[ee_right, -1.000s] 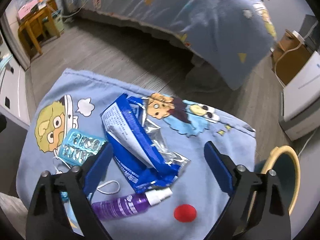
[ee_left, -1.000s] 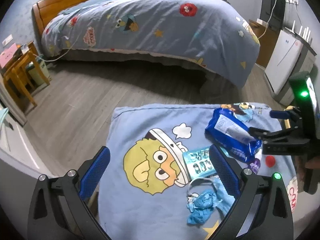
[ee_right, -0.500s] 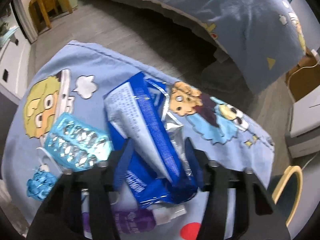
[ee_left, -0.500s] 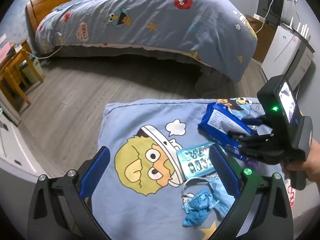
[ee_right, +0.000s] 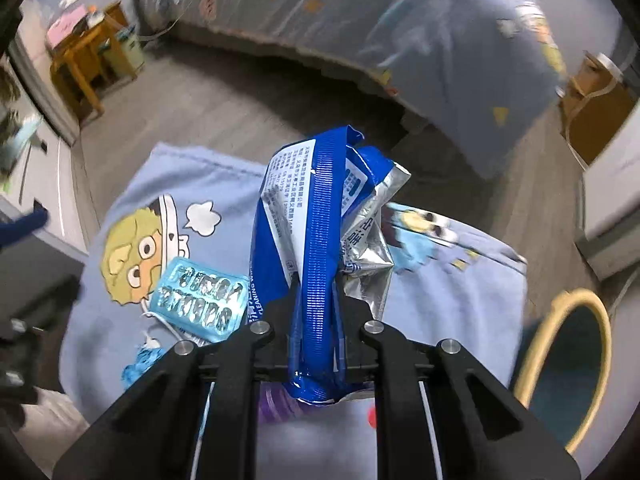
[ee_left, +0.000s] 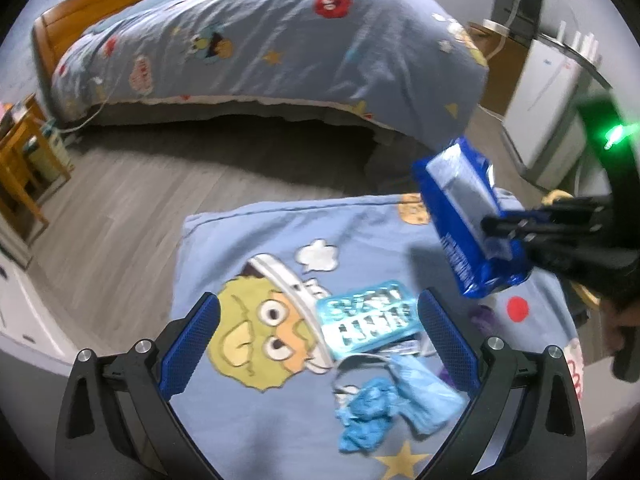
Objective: Collect trash
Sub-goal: 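Grasp the blue snack bag with the right tool while the left tool grasps the purple spray bottle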
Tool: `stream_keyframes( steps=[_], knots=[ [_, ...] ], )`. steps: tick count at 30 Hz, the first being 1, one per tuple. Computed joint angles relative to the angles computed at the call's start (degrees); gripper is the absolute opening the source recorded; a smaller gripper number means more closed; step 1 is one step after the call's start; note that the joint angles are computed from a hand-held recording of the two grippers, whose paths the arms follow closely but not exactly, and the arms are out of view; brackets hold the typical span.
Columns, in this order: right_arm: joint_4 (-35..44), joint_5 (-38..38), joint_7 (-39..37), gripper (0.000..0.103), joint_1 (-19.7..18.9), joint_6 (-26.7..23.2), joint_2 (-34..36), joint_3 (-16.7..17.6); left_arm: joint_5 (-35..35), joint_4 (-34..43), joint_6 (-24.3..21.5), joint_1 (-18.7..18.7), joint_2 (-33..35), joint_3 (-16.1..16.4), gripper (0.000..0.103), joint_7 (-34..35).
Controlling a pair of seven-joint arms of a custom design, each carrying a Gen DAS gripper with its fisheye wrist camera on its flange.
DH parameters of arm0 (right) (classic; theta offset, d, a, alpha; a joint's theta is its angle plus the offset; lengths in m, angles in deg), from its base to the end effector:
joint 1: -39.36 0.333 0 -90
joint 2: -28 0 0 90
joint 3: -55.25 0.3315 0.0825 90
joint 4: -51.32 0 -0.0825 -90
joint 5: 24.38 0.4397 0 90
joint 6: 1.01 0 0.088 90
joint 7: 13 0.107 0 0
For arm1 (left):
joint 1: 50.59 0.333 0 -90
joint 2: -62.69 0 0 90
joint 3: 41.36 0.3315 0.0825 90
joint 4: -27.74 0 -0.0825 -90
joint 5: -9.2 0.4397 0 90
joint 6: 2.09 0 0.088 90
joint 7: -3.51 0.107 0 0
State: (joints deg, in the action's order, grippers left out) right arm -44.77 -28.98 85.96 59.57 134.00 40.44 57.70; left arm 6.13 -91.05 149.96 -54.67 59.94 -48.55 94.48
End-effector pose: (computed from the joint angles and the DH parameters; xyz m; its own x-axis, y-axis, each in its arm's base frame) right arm 0.6672 0.2747 0.5211 0.2765 -0.9610 -0.0032 -0.8589 -0.2456 -0.4494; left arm 0.6198 -0.1230 0.5141 -0.1855 -0.9821 0.0322 -0.7985 0.1316 -0.5874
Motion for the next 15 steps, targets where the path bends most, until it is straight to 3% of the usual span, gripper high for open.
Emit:
stream_keyframes(
  steps=[7, 12, 15],
  knots=[
    [-7.1, -8.4, 7.7, 0.013, -1.2, -3.2, -9.1, -0.8, -5.3, 0.3, 0.1, -2.7, 1.1, -1.7, 0.098, 8.0],
    [-12.0, -2.5, 8.6, 0.013, -4.8, -1.1, -12.1, -0.6, -5.7, 0.6, -0.7, -4.3, 2.8, -3.1, 0.098, 10.0],
    [-13.4, -2.6, 8.9, 0.013, -5.9, -0.2, -12.2, -0.3, -4.7, 0.4, -0.4, -5.2, 3.8, -4.0, 0.098, 11.1]
  ],
)
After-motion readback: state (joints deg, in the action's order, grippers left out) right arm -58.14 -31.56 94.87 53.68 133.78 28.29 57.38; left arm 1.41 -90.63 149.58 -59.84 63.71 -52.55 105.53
